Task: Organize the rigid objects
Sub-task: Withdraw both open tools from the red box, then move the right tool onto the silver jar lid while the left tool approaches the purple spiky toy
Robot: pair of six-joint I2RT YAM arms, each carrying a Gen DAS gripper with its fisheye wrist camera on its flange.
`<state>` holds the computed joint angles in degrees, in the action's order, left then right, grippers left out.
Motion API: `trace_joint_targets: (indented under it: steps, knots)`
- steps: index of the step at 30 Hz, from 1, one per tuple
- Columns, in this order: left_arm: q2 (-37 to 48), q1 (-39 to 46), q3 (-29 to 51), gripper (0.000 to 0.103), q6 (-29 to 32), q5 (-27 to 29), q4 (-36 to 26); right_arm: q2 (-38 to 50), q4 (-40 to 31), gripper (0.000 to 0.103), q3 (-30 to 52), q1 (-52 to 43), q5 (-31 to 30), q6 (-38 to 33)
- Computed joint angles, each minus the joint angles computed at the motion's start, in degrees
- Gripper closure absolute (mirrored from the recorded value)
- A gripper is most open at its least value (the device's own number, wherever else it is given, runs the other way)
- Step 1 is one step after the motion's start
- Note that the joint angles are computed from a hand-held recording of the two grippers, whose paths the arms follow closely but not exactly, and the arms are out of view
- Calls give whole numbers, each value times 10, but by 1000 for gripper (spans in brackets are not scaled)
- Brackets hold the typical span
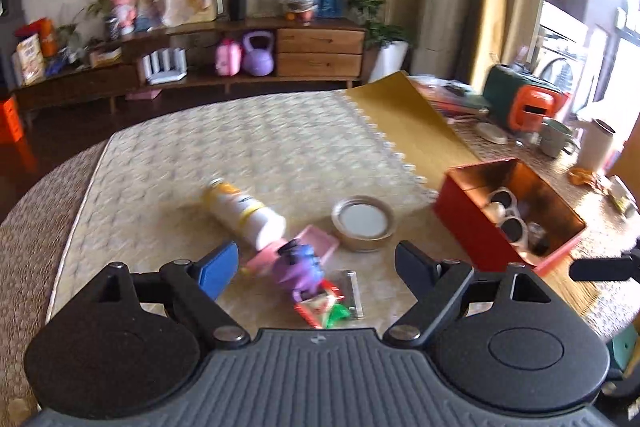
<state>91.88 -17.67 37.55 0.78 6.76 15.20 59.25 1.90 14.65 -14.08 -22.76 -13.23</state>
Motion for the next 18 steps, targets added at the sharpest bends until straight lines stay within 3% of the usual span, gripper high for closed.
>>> trace_joint_targets:
  steps: [12,18]
  knots:
    - [113,47,46,17,-10,27,27,173,149,0,19,96,85,8]
    - [166,44,71,17,-3,37,43,277,202,2,62,95,106,-5]
